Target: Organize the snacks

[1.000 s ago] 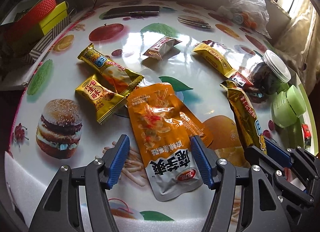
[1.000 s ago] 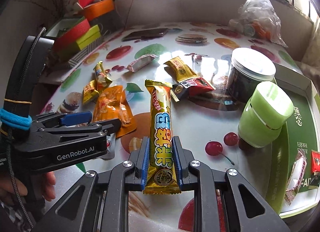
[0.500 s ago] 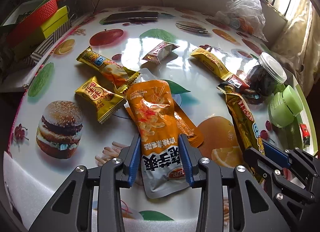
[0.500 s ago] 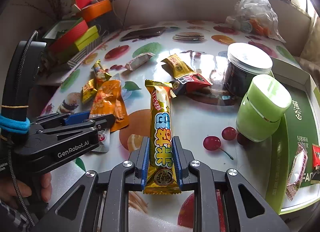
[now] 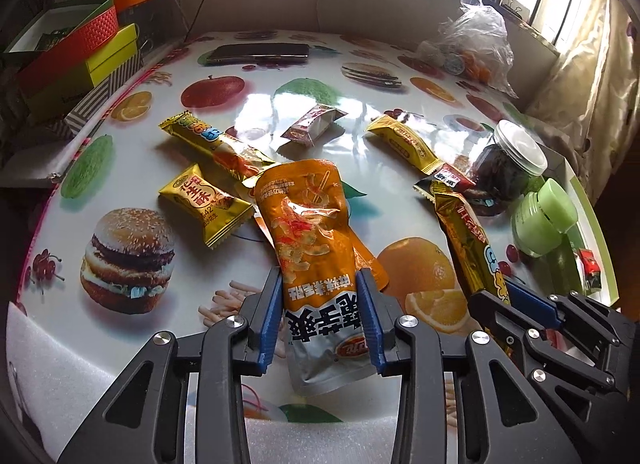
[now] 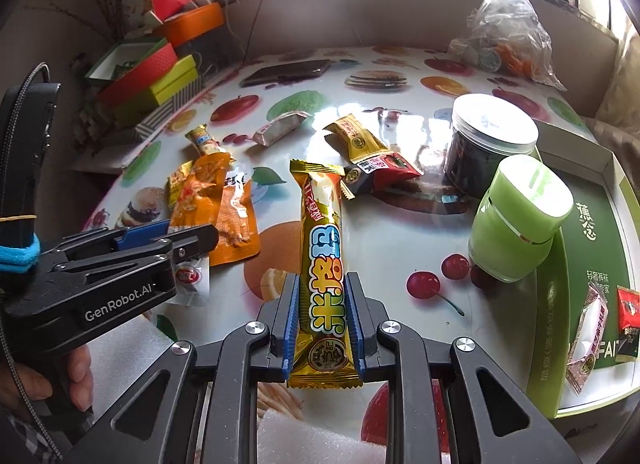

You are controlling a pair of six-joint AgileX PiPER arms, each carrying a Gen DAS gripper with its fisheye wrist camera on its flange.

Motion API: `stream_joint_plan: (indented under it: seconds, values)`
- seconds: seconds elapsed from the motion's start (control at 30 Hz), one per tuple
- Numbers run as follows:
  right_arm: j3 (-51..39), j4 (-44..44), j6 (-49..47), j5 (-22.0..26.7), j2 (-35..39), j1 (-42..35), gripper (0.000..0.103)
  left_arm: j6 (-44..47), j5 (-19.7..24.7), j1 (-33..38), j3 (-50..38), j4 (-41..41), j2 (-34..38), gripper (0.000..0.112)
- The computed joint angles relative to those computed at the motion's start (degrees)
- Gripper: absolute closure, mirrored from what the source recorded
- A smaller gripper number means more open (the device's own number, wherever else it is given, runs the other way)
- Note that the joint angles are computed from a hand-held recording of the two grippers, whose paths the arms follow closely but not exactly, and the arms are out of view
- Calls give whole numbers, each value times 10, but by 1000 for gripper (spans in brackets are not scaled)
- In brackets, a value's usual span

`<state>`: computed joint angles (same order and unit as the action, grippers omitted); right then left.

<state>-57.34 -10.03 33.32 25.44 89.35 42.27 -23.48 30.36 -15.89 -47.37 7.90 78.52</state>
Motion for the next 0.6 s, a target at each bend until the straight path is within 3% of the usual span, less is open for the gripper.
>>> stream_joint_plan:
  seconds: [0.6]
  values:
    - [6,-119,126,68,-89,22,82,-1,46,-63,-40,8,-56,75]
